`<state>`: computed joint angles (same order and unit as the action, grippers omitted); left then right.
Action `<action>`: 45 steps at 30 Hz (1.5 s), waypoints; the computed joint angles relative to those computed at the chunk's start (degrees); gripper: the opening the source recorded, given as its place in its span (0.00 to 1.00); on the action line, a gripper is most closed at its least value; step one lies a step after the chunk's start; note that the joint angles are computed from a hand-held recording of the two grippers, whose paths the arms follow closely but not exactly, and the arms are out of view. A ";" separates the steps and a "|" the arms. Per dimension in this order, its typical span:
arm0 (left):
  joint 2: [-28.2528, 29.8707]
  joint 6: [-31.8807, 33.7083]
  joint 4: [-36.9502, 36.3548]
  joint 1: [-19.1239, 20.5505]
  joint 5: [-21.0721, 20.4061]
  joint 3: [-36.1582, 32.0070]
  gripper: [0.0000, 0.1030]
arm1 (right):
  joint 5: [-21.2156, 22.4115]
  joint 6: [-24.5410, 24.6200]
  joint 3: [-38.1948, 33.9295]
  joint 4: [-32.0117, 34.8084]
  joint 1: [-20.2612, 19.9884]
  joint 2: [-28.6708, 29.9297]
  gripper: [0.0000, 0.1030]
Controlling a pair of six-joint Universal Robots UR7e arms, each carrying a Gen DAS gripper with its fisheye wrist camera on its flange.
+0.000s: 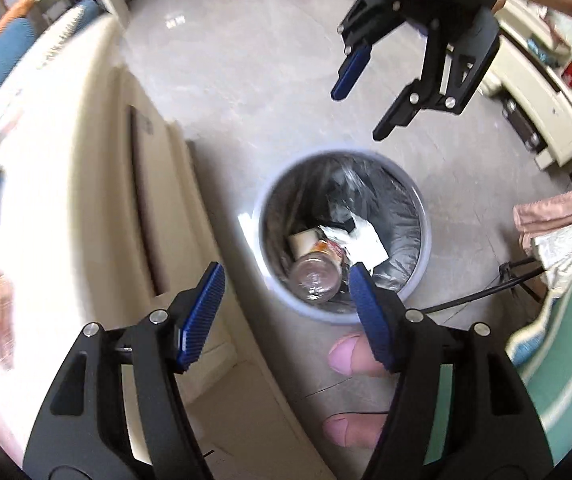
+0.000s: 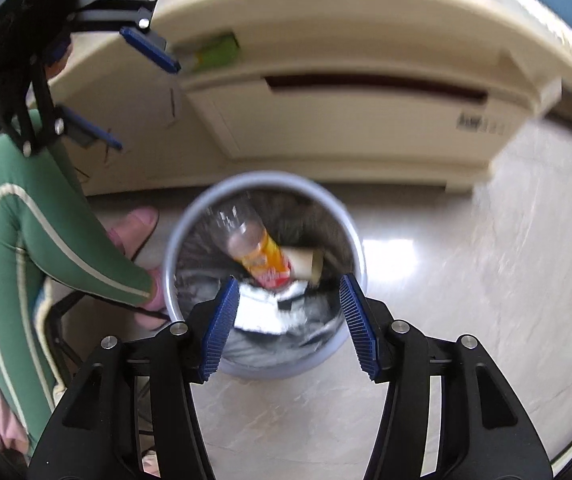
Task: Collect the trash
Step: 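Move both tools back over the table toward the lid and wrapper, then grasp the clear plastic lid with the left tool while the right tool grasps the snack wrapper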
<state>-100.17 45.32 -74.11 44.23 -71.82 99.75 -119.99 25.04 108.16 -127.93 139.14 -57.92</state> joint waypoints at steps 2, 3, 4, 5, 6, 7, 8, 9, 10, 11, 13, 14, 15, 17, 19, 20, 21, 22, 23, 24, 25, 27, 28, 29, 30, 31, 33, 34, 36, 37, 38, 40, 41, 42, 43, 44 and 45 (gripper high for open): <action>0.83 0.62 0.50 0.76 0.43 -4.74 0.61 | -1.20 -2.93 -2.84 0.05 0.62 0.68 0.61; 1.37 0.91 0.82 1.10 0.83 -6.91 0.61 | -1.88 -4.65 -4.42 -0.25 0.86 1.19 0.63; 1.90 1.33 0.83 1.58 1.34 -9.14 0.64 | -2.38 -6.85 -6.38 -0.66 0.95 1.87 0.64; 2.46 1.72 0.55 2.20 2.16 -11.41 0.70 | -2.75 -8.72 -8.10 -1.12 0.92 2.55 0.66; 3.06 2.28 0.27 2.85 2.97 -13.51 0.74 | -3.41 -10.77 -10.54 -1.43 0.94 3.67 0.71; 3.54 2.64 -0.44 3.55 3.68 -15.34 0.76 | -3.85 -12.54 -12.35 -1.99 0.87 4.60 0.74; 4.26 2.56 -1.05 4.45 4.07 -17.26 0.79 | -4.36 -14.90 -14.53 -2.85 0.82 5.85 0.75; 5.42 2.36 -1.47 5.81 4.06 -19.89 0.82 | -4.76 -17.55 -16.83 -3.59 0.73 7.27 0.76; 6.15 2.44 -2.41 6.78 4.45 -21.47 0.83 | -5.16 -20.18 -19.24 -3.97 0.61 8.82 0.77; 6.85 2.82 -3.93 7.84 5.58 -22.76 0.87 | -5.62 -22.24 -21.31 -4.15 0.57 10.19 0.78; 8.18 4.15 -6.44 9.59 7.48 -24.44 0.89 | -6.22 -27.00 -26.37 -4.54 0.25 13.81 0.80; 9.01 4.49 -7.37 10.63 8.10 -25.35 0.91 | -6.28 -28.88 -29.03 -3.95 -0.02 15.55 0.82; 9.93 4.65 -8.16 11.70 8.56 -26.26 0.93 | -6.74 -30.59 -31.64 -3.34 -0.29 17.29 0.86; 11.85 5.20 -8.64 13.68 8.19 -28.29 0.93 | -7.32 -34.51 -36.69 -3.15 -0.72 21.13 0.86; 13.43 6.42 -8.57 15.28 7.55 -29.53 0.93 | -6.57 -37.86 -41.78 -1.32 -1.36 24.55 0.86; 13.86 7.50 -9.56 15.86 7.88 -29.32 0.93 | -6.47 -39.27 -44.03 -0.49 -1.80 26.20 0.86; 14.64 8.66 -10.10 16.57 8.36 -29.87 0.93 | -6.48 -40.40 -47.01 1.03 -2.13 28.13 0.86; 15.38 9.45 -10.17 17.19 8.78 -30.06 0.93 | -6.25 -41.58 -49.87 2.51 -2.41 29.97 0.86; 15.92 10.11 -10.57 17.86 9.04 -29.99 0.93 | -6.15 -42.77 -52.18 3.48 -2.75 31.51 0.86; 16.67 10.24 -10.42 18.38 9.22 -30.38 0.93 | -6.35 -43.72 -54.10 4.15 -2.97 32.80 0.86; 17.41 10.18 -9.47 18.95 8.89 -31.39 0.93 | -6.29 -44.65 -56.14 4.80 -3.32 34.12 0.86; 18.34 11.07 -9.36 19.94 8.62 -32.00 0.93 | -5.80 -45.60 -59.86 6.23 -4.03 36.32 0.86; 18.79 11.87 -9.74 20.43 8.57 -32.14 0.93 | -5.65 -45.79 -60.62 6.41 -4.09 36.94 0.86; 19.06 12.69 -10.86 20.82 8.89 -31.86 0.93 | -5.30 -46.18 -61.85 7.14 -4.36 37.67 0.86; 19.65 12.80 -10.34 21.28 8.53 -32.72 0.93 | -4.86 -46.61 -62.85 7.81 -4.56 38.28 0.86; 20.64 12.53 -8.94 21.84 7.98 -34.12 0.93 | -4.70 -47.39 -64.07 8.39 -4.77 39.11 0.86; 21.70 12.14 -8.21 22.56 7.76 -35.18 0.93 | -4.82 -48.14 -66.56 10.48 -5.25 40.67 0.86; 21.90 12.22 -8.10 22.70 8.05 -35.17 0.93 | -5.11 -48.03 -67.59 11.41 -5.41 41.32 0.86; 22.46 12.80 -8.02 23.32 7.55 -35.71 0.93 | -5.05 -47.69 -68.96 12.94 -5.88 42.13 0.86; 23.02 12.41 -6.89 23.52 7.56 -36.44 0.93 | -5.22 -47.56 -69.37 13.32 -6.08 42.44 0.86; 23.53 11.88 -5.88 23.68 7.25 -37.26 0.93 | -5.23 -47.55 -69.59 13.50 -6.27 42.64 0.86; 24.30 11.11 -4.96 23.97 6.60 -38.15 0.95 | -5.28 -47.71 -69.39 13.13 -6.52 42.76 0.86; 24.52 11.26 -5.15 24.11 5.97 -38.41 0.93 | -5.09 -47.54 -69.26 13.03 -6.68 42.74 0.86; 24.61 11.55 -5.98 24.13 5.82 -38.23 0.94 | -4.66 -47.16 -69.15 13.30 -6.89 42.65 0.86; 24.85 11.47 -6.29 24.18 5.59 -38.42 0.93 | -4.68 -47.00 -69.04 13.23 -6.99 42.63 0.86; 25.39 11.03 -5.96 24.32 5.16 -39.11 0.93 | -4.64 -46.97 -68.55 12.76 -7.07 42.43 0.86; 25.99 10.40 -5.38 24.44 5.13 -39.72 0.95 | -4.43 -46.93 -68.13 12.48 -7.10 42.26 0.86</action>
